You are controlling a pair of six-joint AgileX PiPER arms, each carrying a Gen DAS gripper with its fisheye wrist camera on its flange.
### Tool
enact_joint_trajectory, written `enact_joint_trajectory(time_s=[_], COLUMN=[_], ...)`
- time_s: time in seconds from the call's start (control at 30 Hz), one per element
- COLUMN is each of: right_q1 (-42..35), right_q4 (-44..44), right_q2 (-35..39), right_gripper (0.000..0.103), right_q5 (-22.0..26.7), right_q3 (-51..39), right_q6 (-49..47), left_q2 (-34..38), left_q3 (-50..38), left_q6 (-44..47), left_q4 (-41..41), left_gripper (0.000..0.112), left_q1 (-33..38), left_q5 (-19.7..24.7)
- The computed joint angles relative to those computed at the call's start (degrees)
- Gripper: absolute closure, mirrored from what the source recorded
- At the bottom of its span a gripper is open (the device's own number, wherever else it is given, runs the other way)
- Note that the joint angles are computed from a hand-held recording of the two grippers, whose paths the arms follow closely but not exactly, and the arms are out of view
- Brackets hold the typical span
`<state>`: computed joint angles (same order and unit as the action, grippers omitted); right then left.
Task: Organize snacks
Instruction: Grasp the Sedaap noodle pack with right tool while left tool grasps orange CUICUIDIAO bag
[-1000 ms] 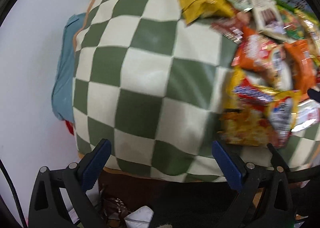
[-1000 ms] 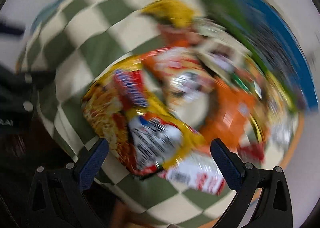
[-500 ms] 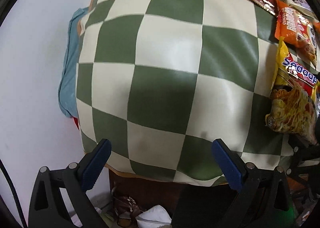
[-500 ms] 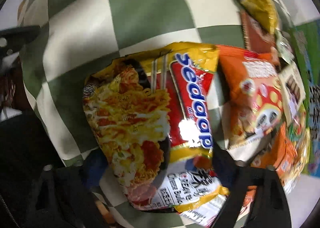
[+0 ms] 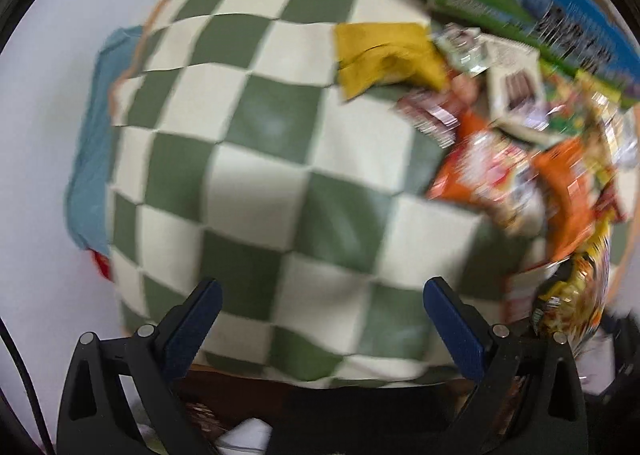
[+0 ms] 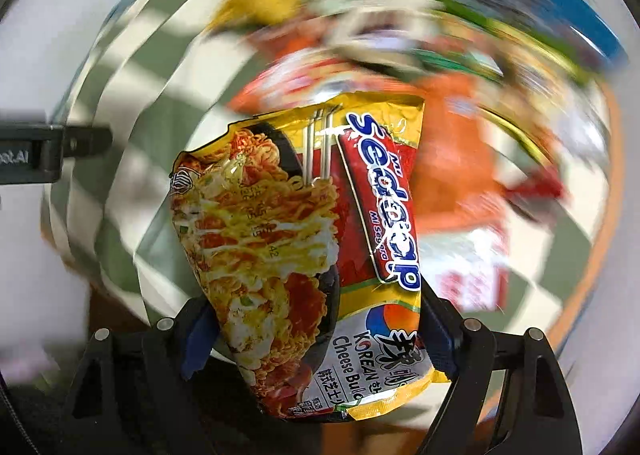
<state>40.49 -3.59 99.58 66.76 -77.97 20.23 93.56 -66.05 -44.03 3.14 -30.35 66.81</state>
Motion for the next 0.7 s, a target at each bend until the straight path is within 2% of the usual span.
enact_joint_trajectory(time_s=[0.17,0.23,0.43,0.53,0.63,0.7], right_q1=[-9.4,-15.9,-20.2,-20.5,-18.7,-18.3], right_q4=[-2.4,-1.6,-4.0,-4.2,-4.6,-4.4], right_q2=[-5.8,-6.2,-6.3,-5.1,-5.9,-5.6], right_gripper=[0.016,0.016,0.016,0.016,0.016,0.016], right_q5=[-1.9,-3.8,-7.8,-9.3,-10.2,-10.0], right_q3=[3.3,5.0,8.3,8.9,10.9,10.8], right_q6=[10.5,10.8,16.0,17.3,19.5,19.3], left_q2=[11.0,15.7,24.7,27.2,28.7,29.6], left_q3=[-10.6,-14.3,-16.9,-16.2,-16.6,-19.1], left_q6=[4.5,5.0,5.4,4.3,2.4,3.5], left_q4=[-16.5,-22.3,-35.1,-38.6,-36.5,-32.9], left_gripper=[0.012,0.013,0.015,0.019,0.039,0.042], left_q1=[4.6,6.3,10.7,11.6,10.8,9.2], left_q5=[-3.1,-4.2,-8.0,-10.5,-12.0,-11.0])
